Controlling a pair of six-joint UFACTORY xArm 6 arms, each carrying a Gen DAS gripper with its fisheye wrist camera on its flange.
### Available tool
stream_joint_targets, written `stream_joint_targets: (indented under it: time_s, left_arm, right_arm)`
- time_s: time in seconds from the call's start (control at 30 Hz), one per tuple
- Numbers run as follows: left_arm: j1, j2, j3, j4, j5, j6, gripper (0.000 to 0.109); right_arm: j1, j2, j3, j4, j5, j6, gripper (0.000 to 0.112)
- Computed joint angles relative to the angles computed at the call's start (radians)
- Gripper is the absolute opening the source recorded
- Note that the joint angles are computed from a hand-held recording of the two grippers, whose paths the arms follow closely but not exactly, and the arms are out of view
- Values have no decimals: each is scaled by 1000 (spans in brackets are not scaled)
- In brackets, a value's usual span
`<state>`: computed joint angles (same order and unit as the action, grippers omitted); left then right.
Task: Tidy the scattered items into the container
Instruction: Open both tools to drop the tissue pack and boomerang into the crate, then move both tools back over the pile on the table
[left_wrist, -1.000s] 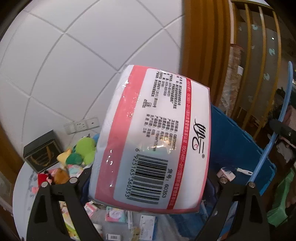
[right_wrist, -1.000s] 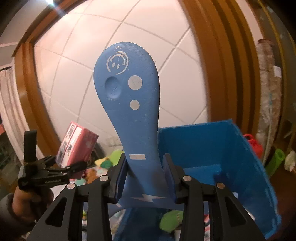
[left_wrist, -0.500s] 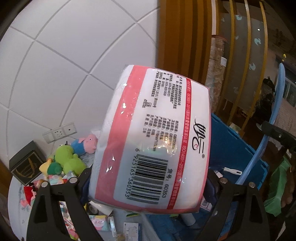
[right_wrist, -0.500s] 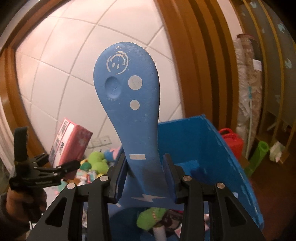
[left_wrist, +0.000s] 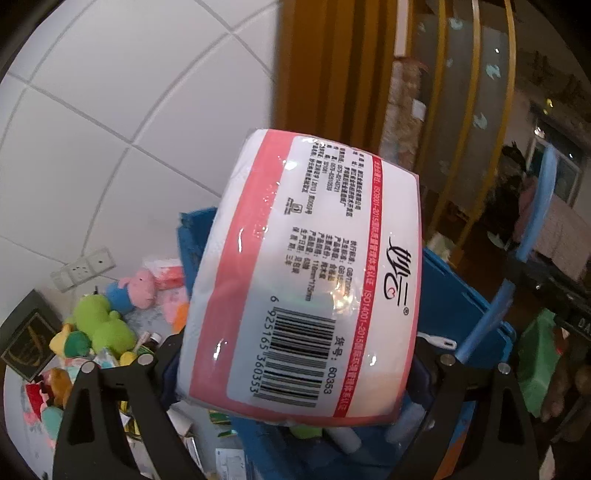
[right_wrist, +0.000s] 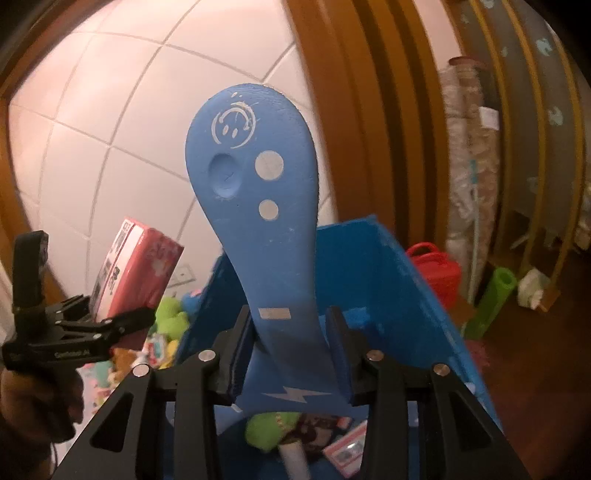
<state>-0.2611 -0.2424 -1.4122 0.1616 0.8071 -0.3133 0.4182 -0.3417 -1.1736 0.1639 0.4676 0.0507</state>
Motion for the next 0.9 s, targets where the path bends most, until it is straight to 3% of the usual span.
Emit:
stream_joint_targets:
  time_s: [0.03, 0.07, 0.2, 0.53, 0.73, 0.9]
  left_arm:
    - [-4, 5, -7, 24, 2, -22, 94]
    - [-5, 3, -7, 48, -6, -50, 95]
    - [17, -34, 20, 83, -23, -100, 98]
    - [106, -179, 145, 74, 7, -67, 98]
    - [227, -356, 332, 27, 49, 13, 98]
    - [396, -531, 508, -57, 100, 119, 98]
  right_arm:
    - [-5, -3, 3, -27, -10, 28, 97]
    - [-9, -6, 8, -31, -26, 39, 102]
    - [-9, -7, 19, 6, -46, 4, 103]
    - [68, 17, 12, 97, -50, -72, 103]
    - [169, 36, -1, 140, -58, -142, 103]
    - [274, 90, -40, 132, -40, -155, 103]
